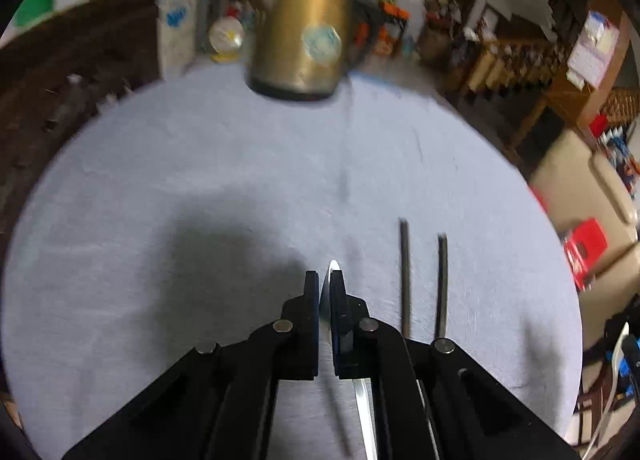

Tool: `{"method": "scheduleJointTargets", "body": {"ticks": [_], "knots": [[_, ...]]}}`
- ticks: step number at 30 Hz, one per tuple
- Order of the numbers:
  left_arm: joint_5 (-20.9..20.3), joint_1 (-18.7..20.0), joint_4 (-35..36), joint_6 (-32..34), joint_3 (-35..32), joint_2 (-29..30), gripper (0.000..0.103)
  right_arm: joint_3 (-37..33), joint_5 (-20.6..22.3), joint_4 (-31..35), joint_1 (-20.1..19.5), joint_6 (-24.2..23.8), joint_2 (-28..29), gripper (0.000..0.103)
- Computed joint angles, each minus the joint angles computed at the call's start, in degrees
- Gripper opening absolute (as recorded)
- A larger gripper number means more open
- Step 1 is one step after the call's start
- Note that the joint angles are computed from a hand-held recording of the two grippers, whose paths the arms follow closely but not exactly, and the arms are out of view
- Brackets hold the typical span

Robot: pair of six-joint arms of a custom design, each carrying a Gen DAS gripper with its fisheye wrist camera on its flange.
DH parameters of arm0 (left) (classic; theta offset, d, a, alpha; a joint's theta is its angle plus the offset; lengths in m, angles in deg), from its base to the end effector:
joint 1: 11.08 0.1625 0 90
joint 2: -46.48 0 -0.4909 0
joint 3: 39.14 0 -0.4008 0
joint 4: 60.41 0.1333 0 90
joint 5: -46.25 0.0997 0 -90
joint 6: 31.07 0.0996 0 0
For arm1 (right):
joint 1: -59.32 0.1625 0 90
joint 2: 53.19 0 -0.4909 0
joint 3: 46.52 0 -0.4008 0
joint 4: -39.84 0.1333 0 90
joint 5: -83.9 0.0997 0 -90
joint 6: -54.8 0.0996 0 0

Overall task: Organize utensils
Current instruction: 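Carry both held spoons up and over the holder cup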

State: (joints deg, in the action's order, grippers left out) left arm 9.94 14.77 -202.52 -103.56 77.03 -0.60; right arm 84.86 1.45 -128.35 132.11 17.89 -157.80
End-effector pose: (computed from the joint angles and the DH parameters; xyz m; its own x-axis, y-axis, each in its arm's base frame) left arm -0.4068 -0.4344 0.0621 -0.8348 -0.2065 -0.5104 0.2147 0.7315 -0.6471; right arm 0.0294 -0.4000 0.4734 -0.8923 -0.2017 0.4040 -0.4394 0.5935 -0.6743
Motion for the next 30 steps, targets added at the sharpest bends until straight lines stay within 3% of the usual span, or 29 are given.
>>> {"method": "scheduleJointTargets", "body": {"ticks": [3, 6, 13, 16, 22, 26, 28, 30], "knots": [[4.2, -3.9, 7.2, -8.3, 2.6, -4.2, 0.005, 2.7, 3.0, -4.5, -0.7, -0.8, -3.1, 0.001], [7.1, -8.9, 20.3, -21.7, 4.9, -8.3, 0.005, 5.9, 7.5, -9.0, -2.0, -1.7, -6.9, 0.001], [6.4, -19.4, 43.6, -49.9, 6.9, -12.3, 0.005, 11.6, 17.6, -13.6, -4.2, -3.2, -15.3, 0.001], [7.8, -22.9, 49.3, -55.5, 5.2, -11.1, 0.005, 14.8, 19.4, -20.6, -2.5, -4.0, -16.0, 0.001], [14.4, -27.5, 52.8, -56.8, 1.2, -8.1, 0.005, 21.1, 15.1, -41.1, 5.5, -5.2, -9.3, 0.001], [18.0, -29.0, 65.0, -65.6, -3.0, -4.6, 0.005, 25.4, 15.1, -55.7, 7.1, -6.7, -3.3, 0.001], [20.2, -29.2, 66.1, -67.2, -3.3, -3.4, 0.005, 27.8, 16.7, -65.6, 6.7, -8.5, 1.8, 0.001], [21.5, -28.8, 69.8, -69.5, -4.8, -1.6, 0.005, 29.0, 17.1, -71.4, 6.8, -9.6, 5.8, 0.001]]}}
